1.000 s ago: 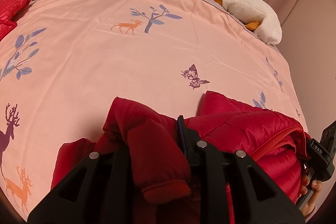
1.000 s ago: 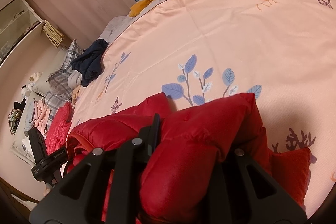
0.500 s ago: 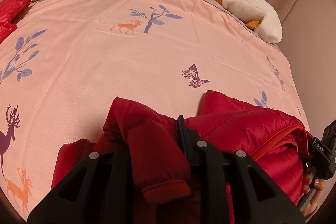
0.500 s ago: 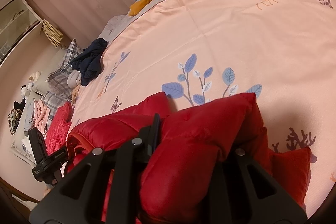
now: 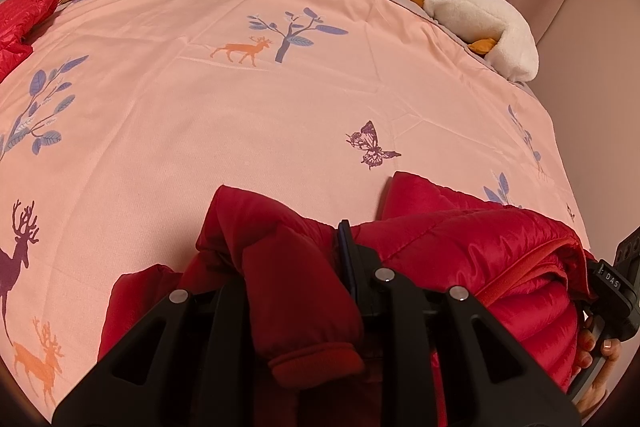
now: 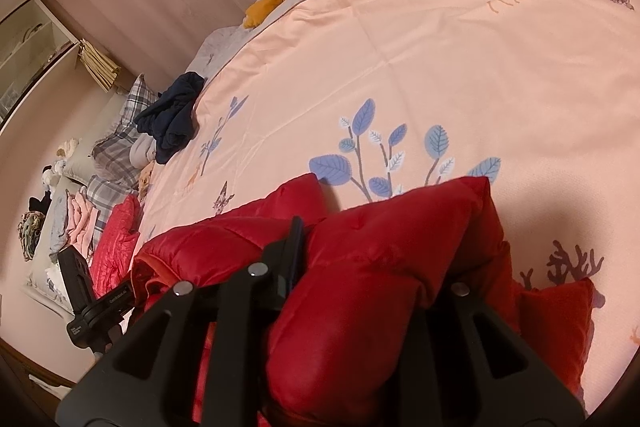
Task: Fold large clothes
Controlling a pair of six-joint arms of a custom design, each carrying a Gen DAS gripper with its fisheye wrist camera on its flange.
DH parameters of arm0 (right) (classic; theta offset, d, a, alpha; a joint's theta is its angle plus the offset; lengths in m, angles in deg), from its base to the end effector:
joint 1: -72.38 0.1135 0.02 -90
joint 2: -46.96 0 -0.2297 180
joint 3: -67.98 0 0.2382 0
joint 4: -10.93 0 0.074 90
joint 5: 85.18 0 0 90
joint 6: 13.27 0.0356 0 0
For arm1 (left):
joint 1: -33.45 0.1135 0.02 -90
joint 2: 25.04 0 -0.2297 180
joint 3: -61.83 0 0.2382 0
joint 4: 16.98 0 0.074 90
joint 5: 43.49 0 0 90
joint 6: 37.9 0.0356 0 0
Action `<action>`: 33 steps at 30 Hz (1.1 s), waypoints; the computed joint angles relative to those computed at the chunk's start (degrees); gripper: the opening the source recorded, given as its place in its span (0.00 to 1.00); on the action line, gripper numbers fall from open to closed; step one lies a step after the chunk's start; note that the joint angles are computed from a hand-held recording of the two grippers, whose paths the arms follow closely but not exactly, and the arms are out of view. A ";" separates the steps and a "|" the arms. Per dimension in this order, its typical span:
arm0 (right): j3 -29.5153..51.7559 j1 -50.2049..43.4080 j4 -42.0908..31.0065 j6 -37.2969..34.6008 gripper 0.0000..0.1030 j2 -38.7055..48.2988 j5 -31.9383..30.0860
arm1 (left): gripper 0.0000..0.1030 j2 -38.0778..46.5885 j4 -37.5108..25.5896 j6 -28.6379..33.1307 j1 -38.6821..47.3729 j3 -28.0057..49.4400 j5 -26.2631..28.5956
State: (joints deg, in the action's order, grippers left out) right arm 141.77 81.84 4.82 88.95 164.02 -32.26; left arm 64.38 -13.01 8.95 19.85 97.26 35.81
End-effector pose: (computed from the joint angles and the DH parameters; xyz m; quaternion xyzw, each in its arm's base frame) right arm 0.3561 0.0811 0.0771 -0.0889 0.8916 0.3548 0.2671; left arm 0.2229 -0.0471 0.0670 -0.2694 0.8966 -0.0847 0.3411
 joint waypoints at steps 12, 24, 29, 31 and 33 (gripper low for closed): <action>-3.94 -1.08 1.66 0.96 0.42 -4.10 -3.17 | 0.22 -1.51 -1.89 -1.08 -0.86 0.24 -0.86; -4.41 -1.85 1.89 2.84 0.60 -5.90 -5.17 | 0.40 -7.89 -3.44 -3.10 3.82 -1.60 7.99; -4.39 -2.04 1.94 3.92 0.64 -6.66 -6.18 | 0.55 -11.74 -3.64 -4.22 5.35 -2.81 10.77; -4.27 -2.28 1.84 4.69 0.70 -6.97 -6.86 | 0.63 -13.30 -2.54 -5.17 6.32 -3.69 12.58; -5.02 -3.08 3.18 6.35 0.75 -7.95 -8.31 | 0.71 -15.05 -1.77 -5.74 6.92 -4.36 13.64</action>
State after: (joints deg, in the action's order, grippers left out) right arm 136.75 78.76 8.00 95.31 156.07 -40.57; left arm 49.33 -14.78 3.22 26.76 92.91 49.45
